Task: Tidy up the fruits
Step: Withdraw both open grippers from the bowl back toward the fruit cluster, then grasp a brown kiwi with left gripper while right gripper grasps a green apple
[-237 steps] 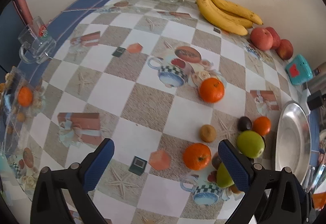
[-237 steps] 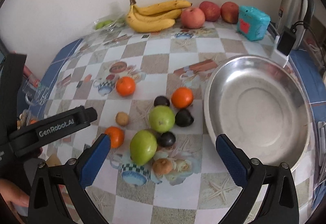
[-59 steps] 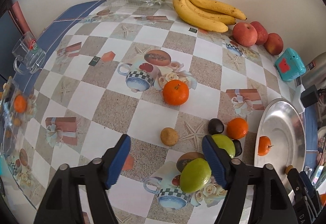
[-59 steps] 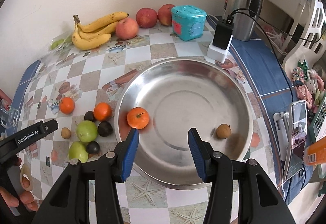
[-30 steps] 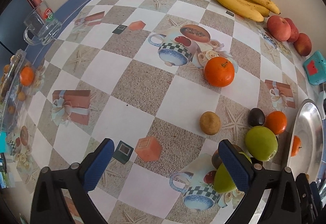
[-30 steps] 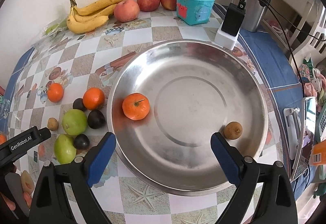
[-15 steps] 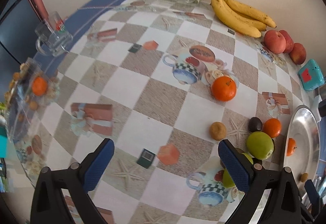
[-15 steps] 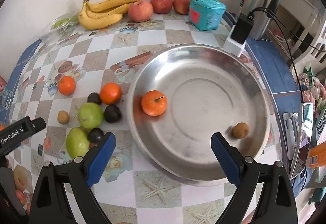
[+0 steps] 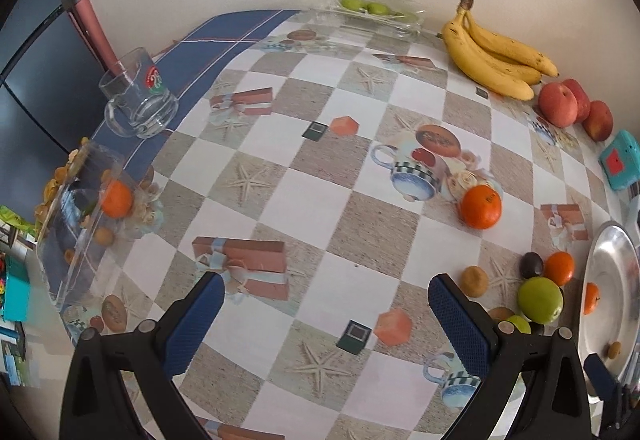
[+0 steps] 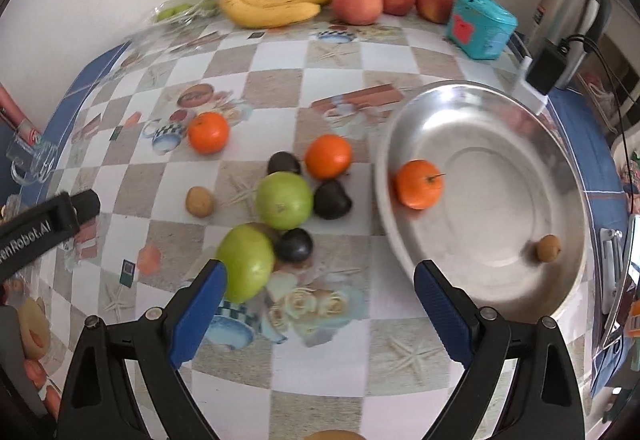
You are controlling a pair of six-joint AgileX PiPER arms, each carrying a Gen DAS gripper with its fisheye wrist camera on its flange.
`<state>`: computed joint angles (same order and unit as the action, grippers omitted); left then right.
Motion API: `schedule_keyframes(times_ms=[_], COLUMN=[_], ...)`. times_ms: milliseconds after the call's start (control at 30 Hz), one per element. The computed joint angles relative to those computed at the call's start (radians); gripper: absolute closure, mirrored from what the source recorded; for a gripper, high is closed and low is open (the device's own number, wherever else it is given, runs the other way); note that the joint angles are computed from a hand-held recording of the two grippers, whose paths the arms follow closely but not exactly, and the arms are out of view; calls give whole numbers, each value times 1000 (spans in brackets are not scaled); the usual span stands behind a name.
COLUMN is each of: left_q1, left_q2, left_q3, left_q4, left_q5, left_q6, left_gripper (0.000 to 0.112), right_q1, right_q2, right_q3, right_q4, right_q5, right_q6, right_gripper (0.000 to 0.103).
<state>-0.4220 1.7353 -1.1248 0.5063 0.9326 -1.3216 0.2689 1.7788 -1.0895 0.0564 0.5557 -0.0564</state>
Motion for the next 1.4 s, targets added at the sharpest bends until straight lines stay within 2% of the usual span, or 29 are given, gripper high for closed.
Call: schedule_keyframes(times_ms=[133,400,567,767,1000,1100,1267,1367,1400], left_q1=[18,30,33,35,47,62,74,72,70], left_q2=[-6,20,34,63,111,118,122,137,146], left_q3=[12,4,-8,-30,-43,-42,-44,-57,-64], left_q4=[-17,-68,-114,-147,-191,-214,-233,-255,-266], left_q5=[-27,-65,-98,-108,-119,-150,-231,-277,-293], left_q6=[15,65,109,137,176,199,227,267,285], left_gripper=[9,9,9,9,9,9,9,11,15], right_q1=[29,24,-11,-33,-24,-24,-66,-82,-88], right_q2=[12,22,19,13,14,31,44,39,41], right_q3=[-6,-1,-3,2,19,12,2,0,-1], right_q4=[-21,58,194,158,264,294,409,432,442], right_q5=[5,-6,0,-20,-29,-20,1,-5,-5], right_q6=[25,-25,-161,-146,-255,-278,-353,-365,-371], right_gripper=[8,8,8,8,9,9,17,29,31])
